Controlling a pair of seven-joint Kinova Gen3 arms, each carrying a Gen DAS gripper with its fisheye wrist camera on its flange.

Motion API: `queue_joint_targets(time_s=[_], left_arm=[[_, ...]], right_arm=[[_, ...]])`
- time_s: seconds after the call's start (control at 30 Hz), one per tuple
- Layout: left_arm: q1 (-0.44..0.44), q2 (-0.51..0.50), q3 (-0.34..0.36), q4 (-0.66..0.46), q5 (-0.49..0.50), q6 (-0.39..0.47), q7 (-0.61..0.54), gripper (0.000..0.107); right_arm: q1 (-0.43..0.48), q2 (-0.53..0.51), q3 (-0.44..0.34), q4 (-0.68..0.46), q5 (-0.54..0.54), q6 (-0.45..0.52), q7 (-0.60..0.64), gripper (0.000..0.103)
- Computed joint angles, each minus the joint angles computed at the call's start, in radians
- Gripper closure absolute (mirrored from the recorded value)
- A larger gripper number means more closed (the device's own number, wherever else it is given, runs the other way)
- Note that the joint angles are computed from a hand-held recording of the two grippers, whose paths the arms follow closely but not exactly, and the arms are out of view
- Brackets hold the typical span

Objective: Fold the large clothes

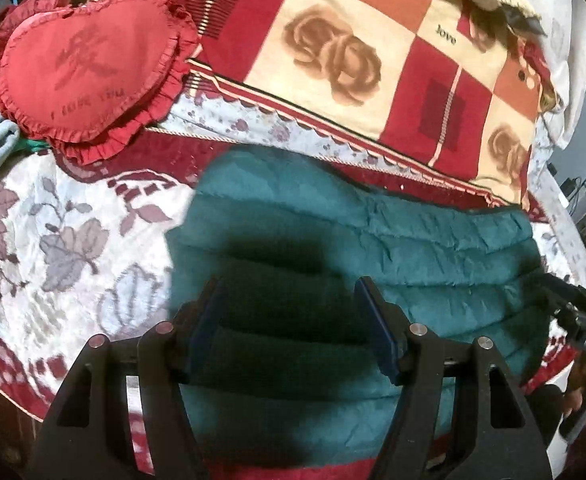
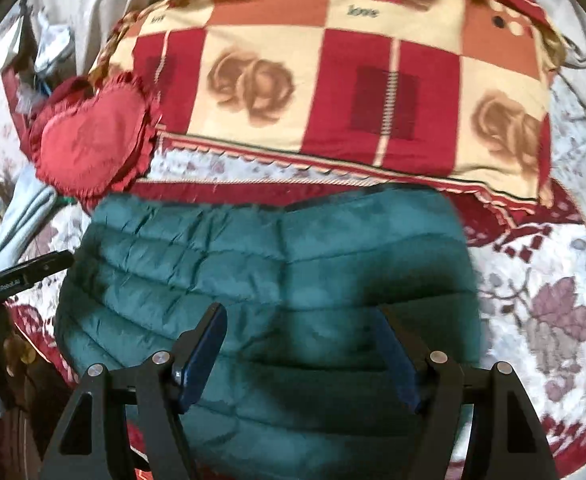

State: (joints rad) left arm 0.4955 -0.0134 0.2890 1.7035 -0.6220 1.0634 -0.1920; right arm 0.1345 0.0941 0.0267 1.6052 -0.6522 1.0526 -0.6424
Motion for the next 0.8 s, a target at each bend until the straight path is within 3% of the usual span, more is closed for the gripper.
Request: queue_joint_targets(time_s=[0.13, 0.23, 0.33, 0.5, 0.8], left_arm=[[0.051, 0.078, 0.01, -0.03, -0.078, 0.065, 0.068, 0.041], [0.094, 0.121, -0.016, -0.044, -0.099, 0.091, 0.115, 0.041], [0.135, 0.141, -0.036, -0.044, -0.13, 0.105, 0.154, 0.041], [0.18, 0.165, -0.051, -0.075, -0.14, 0.16, 0.145, 0.041], [0.264, 0.156, -0.033, -0.085, -0.198, 0.231, 0.244, 0.041]], right_arm=[[-0.057, -0.016, -0.024, 0.063, 0.061, -0.099, -0.041, 0.031], [-0.1, 0.03, -0.025, 0.053, 0.126, -0.094, -0.138, 0.03], [-0.083, 0.028, -0.043, 0.083, 0.099, -0.139, -0.136, 0.029], [-0.069, -0.007, -0.036, 0.096, 0.082, -0.129, -0.141, 0.029], [-0.094, -0.191, 0.033, 0.244, 0.005, -0.241, -0.019, 0.023]])
